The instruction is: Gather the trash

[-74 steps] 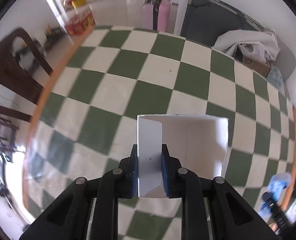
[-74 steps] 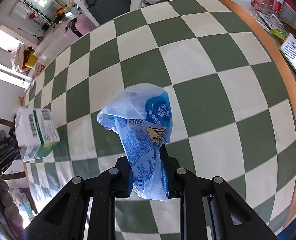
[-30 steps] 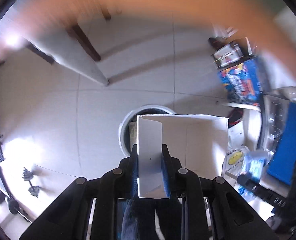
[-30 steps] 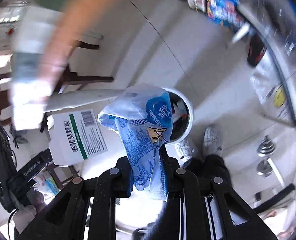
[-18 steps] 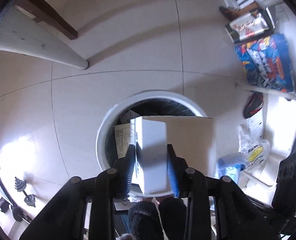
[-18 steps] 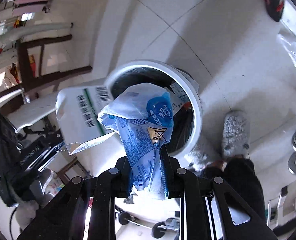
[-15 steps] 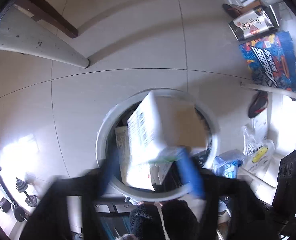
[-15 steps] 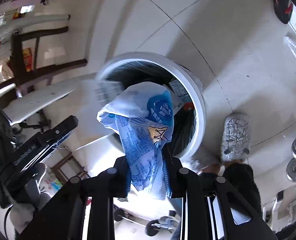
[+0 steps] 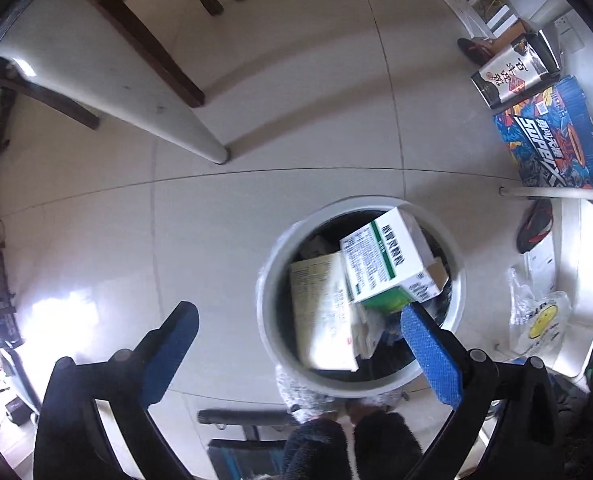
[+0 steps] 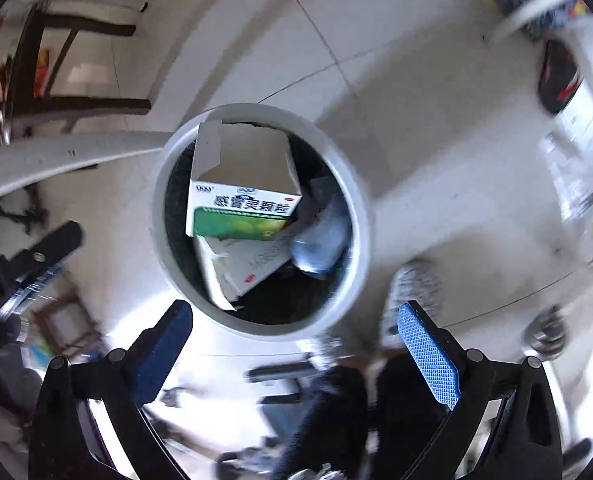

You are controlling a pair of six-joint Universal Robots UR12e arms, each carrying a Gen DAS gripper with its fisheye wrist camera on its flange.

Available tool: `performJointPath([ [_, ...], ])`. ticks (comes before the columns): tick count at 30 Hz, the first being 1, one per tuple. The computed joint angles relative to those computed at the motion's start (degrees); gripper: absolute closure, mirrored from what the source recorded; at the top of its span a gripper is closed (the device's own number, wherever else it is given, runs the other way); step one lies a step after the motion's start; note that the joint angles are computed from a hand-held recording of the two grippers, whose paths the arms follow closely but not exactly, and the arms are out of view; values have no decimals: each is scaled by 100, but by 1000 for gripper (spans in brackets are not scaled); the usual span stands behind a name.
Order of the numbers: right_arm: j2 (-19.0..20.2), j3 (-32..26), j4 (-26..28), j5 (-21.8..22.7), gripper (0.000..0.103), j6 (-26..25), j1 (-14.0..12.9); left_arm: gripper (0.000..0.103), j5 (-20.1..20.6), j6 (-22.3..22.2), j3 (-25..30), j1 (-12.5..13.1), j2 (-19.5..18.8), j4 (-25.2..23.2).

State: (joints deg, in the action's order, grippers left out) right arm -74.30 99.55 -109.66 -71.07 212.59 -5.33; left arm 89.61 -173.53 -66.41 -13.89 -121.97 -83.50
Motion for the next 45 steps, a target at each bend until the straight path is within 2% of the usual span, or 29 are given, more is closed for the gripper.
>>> performJointPath([
  [4,-87,-238,332,-652,0,-110,154,0,5,-7,-34,12,202,-148],
  [8,-240,-510,729,-1077,0,-128,230,0,-28,-12,37,23,429,-454],
  [15,-630,-1180,1620,-1407,0,-294,312,0,-364,90,597,78,795,-1490],
  [20,-867,-1953,2414,-1276,0,-543,330,0,-637,99,1210,131,919,-2133],
  [27,-967,-3088,3076,-971,0,-560,340,0,-1176,128,2260,240,897,-2804],
  [33,-892,-4124,3609,-767,0,-665,318,0,-1735,190,3160,379,748,-3300],
  [39,-754,-4949,4019,-470,0,-890,312,0,-2127,276,4117,513,523,-3864],
  [45,-632,-5537,4294,-146,0,-1099,316,0,-2451,371,4511,640,496,-4227],
])
